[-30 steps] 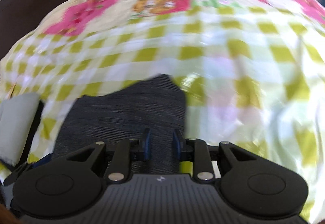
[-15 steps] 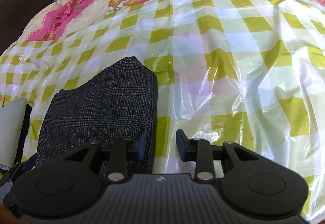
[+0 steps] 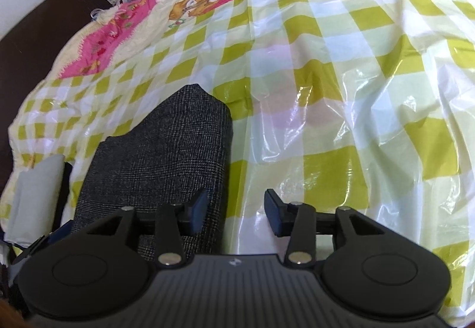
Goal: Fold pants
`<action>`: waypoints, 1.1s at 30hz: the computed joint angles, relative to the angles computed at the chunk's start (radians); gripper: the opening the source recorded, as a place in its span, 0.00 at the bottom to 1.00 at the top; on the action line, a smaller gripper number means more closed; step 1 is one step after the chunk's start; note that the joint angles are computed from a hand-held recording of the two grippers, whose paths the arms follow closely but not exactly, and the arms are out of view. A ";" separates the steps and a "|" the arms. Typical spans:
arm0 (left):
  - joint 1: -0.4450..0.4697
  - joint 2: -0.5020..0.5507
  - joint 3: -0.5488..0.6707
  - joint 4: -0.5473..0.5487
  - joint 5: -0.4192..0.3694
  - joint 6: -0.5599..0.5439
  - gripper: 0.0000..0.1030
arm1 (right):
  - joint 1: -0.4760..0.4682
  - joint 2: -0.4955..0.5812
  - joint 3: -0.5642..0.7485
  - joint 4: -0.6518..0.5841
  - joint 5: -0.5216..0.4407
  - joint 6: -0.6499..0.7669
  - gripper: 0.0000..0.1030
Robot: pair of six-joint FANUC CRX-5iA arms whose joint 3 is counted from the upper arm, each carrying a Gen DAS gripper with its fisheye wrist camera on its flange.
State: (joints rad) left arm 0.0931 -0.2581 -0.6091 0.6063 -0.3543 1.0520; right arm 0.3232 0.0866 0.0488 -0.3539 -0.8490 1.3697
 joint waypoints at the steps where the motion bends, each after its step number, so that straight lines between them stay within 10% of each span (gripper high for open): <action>1: 0.001 0.005 0.002 0.038 -0.008 -0.040 0.87 | -0.013 -0.001 0.001 -0.027 -0.001 0.021 0.45; 12: -0.003 0.117 0.123 -0.004 -0.092 -0.029 0.87 | -0.136 0.079 0.096 -0.385 -0.111 0.301 0.51; 17: -0.040 0.114 0.099 0.101 -0.048 -0.126 0.86 | -0.134 0.151 0.164 -0.416 -0.157 0.338 0.53; 22: -0.035 0.206 0.244 -0.132 -0.157 0.054 0.85 | -0.154 0.172 0.187 -0.454 -0.183 0.359 0.54; 33: 0.007 0.319 0.358 -0.024 -0.275 0.040 0.76 | -0.177 0.182 0.186 -0.505 -0.189 0.415 0.54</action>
State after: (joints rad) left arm 0.1001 0.0607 -0.2514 0.5826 -0.6294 1.0924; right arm 0.1457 0.2691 0.2346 -0.8588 -1.0384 1.7847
